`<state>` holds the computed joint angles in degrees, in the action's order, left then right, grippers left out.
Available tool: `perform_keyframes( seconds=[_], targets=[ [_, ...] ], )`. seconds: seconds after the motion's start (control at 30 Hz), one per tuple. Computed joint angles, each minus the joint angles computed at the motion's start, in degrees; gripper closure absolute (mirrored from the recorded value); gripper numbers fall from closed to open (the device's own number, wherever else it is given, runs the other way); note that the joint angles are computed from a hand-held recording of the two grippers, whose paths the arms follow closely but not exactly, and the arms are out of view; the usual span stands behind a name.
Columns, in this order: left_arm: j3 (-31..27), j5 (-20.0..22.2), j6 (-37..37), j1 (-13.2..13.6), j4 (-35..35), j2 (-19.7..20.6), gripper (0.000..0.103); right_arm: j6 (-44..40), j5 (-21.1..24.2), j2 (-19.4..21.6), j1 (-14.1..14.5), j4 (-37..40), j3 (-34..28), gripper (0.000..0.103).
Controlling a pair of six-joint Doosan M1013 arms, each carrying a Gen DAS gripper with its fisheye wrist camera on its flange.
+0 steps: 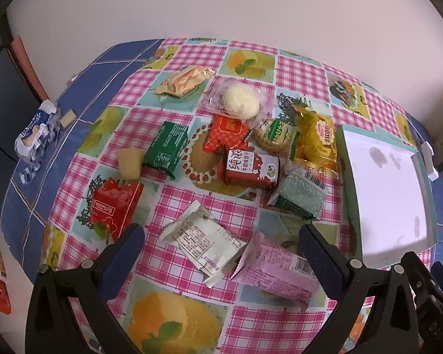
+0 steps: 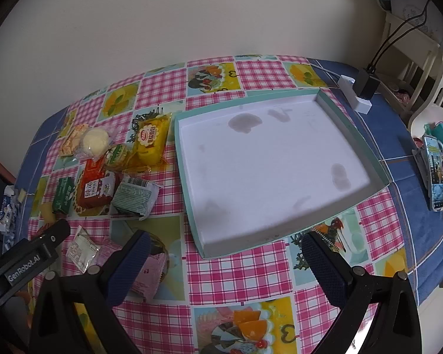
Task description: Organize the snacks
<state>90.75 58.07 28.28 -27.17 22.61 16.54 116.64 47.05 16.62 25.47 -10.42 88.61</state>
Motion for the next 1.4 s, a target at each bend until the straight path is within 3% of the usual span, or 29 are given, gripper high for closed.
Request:
perform_keyframes(
  seconds=[1.0, 1.4],
  targets=[
    [-1.05, 2.56, 2.02, -0.16, -0.78, 1.02, 0.000, -1.58, 0.69, 0.59, 0.12, 1.40, -0.45, 0.000],
    [-0.34, 1.34, 3.13, 0.96, -3.91, 0.51, 0.000, -3.59, 0.93, 1.21, 0.22, 3.49, -1.03, 0.000]
  ],
)
